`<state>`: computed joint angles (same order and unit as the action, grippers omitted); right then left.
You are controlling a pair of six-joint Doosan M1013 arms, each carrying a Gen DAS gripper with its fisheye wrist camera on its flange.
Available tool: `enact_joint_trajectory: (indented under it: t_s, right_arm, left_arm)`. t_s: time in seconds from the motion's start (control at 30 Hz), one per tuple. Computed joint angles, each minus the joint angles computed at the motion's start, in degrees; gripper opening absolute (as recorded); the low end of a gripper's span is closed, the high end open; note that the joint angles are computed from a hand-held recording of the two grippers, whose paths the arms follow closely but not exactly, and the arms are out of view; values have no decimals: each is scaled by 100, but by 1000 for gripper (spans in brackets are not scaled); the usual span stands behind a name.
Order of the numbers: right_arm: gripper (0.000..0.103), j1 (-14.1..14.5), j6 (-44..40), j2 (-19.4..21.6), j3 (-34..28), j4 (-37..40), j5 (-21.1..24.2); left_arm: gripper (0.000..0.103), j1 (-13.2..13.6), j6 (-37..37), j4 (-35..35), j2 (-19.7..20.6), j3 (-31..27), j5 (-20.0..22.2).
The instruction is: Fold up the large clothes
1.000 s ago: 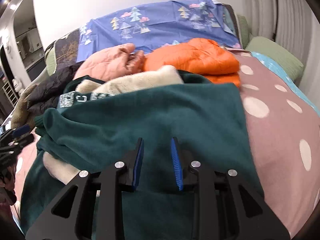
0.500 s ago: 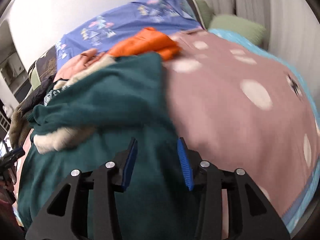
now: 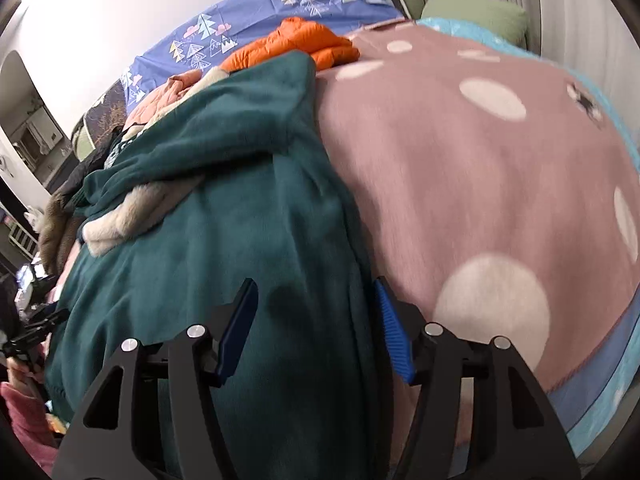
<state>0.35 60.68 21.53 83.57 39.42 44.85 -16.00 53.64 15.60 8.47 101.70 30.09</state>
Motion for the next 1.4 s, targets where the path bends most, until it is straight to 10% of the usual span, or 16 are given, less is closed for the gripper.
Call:
enact_joint_trajectory:
  t_s: [0.3, 0.37, 0.43, 0.6, 0.7, 0.87, 0.93, 1.07, 1.27, 1.4]
  right_arm:
    - [60, -56, -440, -127, 187, 213, 256]
    - [22, -37, -309, -127, 162, 221, 202]
    - [16, -124, -230, -120, 105, 627, 328]
    - [14, -347, -286, -269, 111, 1439, 549]
    - [14, -316, -148, -349, 178, 1089, 516]
    - [22, -2, 1004, -160, 38, -939, 490]
    - [30, 29, 1263, -215, -9, -1136, 367]
    - [44, 392, 1725, -498, 6, -2471, -958]
    - [44, 881, -438, 150, -1125, -1093, -737]
    - [41, 1217, -550, 998, -2522, -1125, 218]
  left_arm:
    - [66, -2, 443, -962, -287, 458, -649]
    - [21, -41, -13, -610, -270, 452, -752]
    - [18, -64, -702, -157, -316, 443, -976]
    - [17, -213, -2679, 1770, -696, 471, -1190]
    - [17, -240, -2173, 1325, -756, 447, -941]
    - [22, -377, -1093, 676, -264, 167, 721]
    - [25, -432, -1356, 1002, -291, 218, 666]
    - [64, -484, -1149, 1032, -329, 171, 864]
    - [52, -660, -2243, 2255, -237, -61, 1554]
    - [29, -458, -2791, 2752, -259, -300, 936]
